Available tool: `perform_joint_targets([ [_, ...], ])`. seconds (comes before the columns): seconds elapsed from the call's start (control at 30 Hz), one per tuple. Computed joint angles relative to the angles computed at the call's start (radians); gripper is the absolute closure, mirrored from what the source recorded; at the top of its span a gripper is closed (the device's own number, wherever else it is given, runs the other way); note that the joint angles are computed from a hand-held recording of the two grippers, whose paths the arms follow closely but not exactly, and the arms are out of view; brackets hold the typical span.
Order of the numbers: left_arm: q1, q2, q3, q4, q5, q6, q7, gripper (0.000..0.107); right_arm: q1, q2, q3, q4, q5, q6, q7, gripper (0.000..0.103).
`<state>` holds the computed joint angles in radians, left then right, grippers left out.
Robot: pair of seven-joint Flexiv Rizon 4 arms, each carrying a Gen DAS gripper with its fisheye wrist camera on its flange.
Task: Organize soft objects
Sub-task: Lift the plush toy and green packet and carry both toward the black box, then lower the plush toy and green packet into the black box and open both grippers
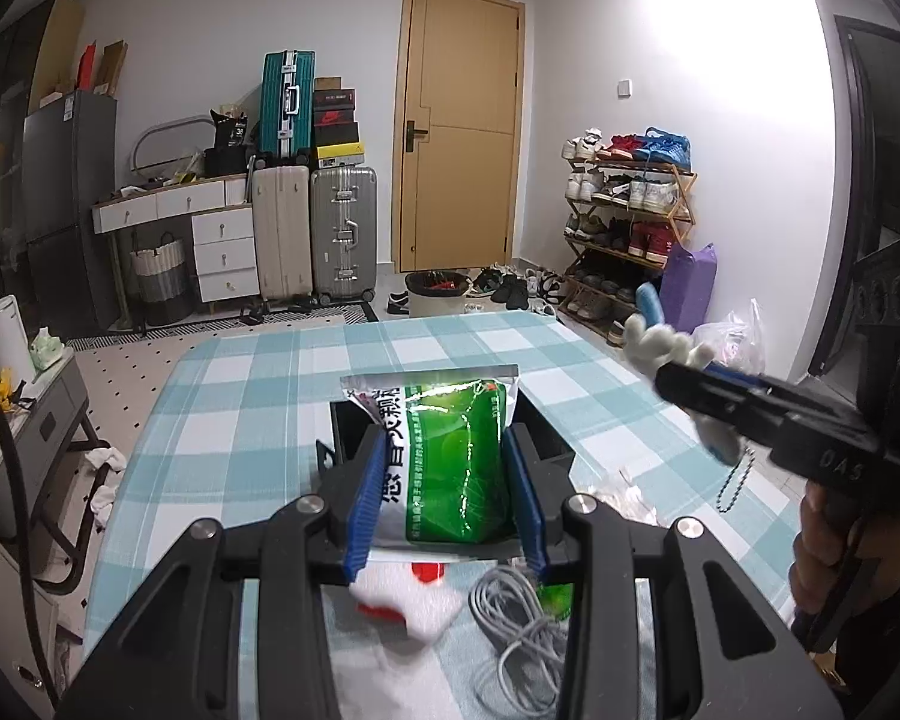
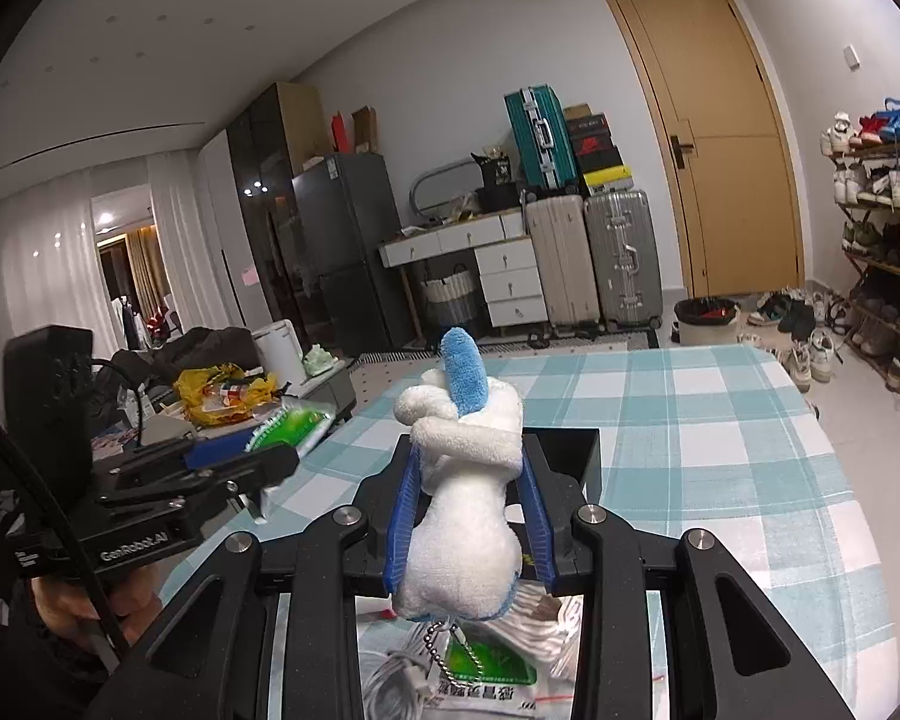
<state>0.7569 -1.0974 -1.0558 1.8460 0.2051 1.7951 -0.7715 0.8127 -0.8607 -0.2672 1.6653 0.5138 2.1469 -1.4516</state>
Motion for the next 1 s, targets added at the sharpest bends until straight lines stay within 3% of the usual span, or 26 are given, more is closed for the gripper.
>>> perform_joint_targets([
  [0.47,-0.154,-0.012,0.087,-0.188,-0.126,-0.078,0.021,0.069,-0.108,-0.089,0.014,-0.133,-0.189,-0.148,0.189,0.071],
  [1.0,-0.346,-0.023,0.261,-0.359,-0.275,-0.135,0.061,0.069,-0.196,-0.191,0.008,-0.285,-0.438,-0.273,0.383,0.071],
])
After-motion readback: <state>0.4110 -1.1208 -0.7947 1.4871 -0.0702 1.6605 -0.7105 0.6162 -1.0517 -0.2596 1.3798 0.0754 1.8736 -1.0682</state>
